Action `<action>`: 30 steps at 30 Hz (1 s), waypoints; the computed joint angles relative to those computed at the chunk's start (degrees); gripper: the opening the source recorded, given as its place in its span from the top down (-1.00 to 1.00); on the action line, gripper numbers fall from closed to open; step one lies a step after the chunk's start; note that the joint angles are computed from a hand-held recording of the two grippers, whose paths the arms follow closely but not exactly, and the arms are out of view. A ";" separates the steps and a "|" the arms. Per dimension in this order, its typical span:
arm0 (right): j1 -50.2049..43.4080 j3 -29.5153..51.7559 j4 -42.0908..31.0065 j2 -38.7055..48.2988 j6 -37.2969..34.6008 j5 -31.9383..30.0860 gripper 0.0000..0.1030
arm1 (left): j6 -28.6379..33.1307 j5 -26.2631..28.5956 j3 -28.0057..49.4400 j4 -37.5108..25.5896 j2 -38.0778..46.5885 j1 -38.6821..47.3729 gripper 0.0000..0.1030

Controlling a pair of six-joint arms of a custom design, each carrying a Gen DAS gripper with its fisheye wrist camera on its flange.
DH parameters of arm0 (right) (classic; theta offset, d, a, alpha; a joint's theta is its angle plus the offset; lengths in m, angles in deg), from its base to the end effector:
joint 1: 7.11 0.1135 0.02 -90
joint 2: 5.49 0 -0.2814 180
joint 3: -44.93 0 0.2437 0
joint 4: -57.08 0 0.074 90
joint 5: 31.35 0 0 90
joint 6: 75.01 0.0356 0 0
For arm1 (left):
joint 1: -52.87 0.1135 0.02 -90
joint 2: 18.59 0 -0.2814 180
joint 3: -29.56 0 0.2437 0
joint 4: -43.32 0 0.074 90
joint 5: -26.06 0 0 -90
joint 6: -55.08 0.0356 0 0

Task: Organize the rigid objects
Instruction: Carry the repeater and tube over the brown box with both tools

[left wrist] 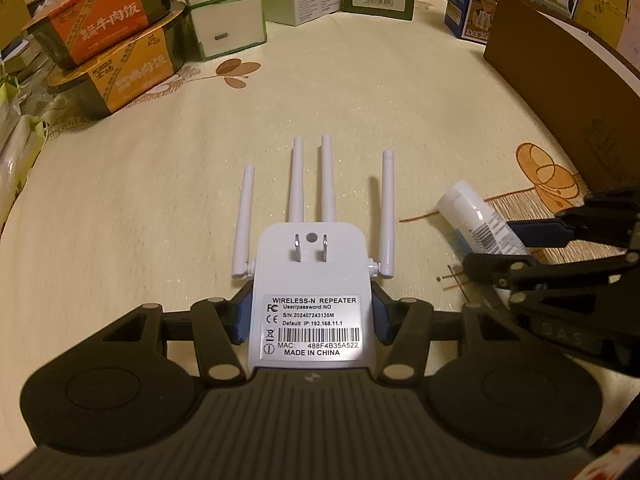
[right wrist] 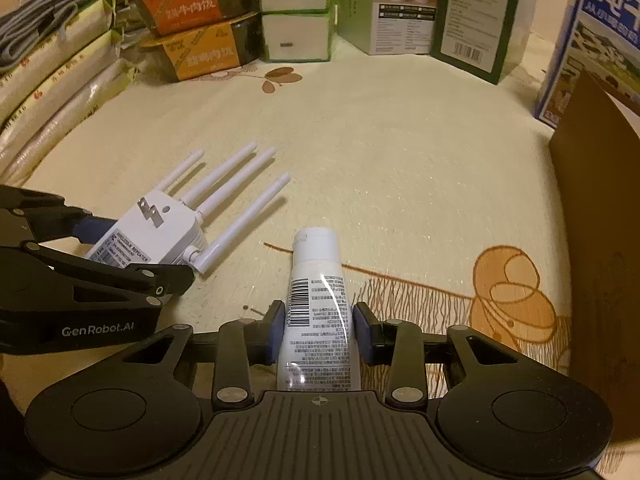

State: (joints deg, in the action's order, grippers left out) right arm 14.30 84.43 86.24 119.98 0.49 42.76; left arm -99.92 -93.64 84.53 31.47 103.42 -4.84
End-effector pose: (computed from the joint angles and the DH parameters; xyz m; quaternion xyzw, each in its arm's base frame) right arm 0.2382 0.1039 0.0090 -0.3301 0.8908 0.1493 0.2744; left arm 0.1669 -0.2310 0.0248 -0.0859 0.9585 0.0402 0.2687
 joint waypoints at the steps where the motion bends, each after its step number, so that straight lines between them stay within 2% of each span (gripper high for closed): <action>1: -0.44 -0.44 -0.05 -0.46 0.06 -0.47 0.35 | -0.39 -0.01 -0.09 -0.24 -0.21 -0.23 -0.01; 14: -5.12 -5.79 -1.21 -9.34 0.90 -4.56 0.35 | -1.87 -4.14 1.84 -7.08 -6.07 -3.48 -0.01; 21: -10.25 -5.90 -8.31 -17.81 0.48 -7.71 0.35 | 0.13 -6.29 5.18 -10.96 -9.46 -4.21 -0.01; 30: -19.23 -5.50 -17.08 -30.09 -0.88 -13.05 0.35 | 6.04 -10.15 14.41 -16.72 -10.74 -4.56 -0.01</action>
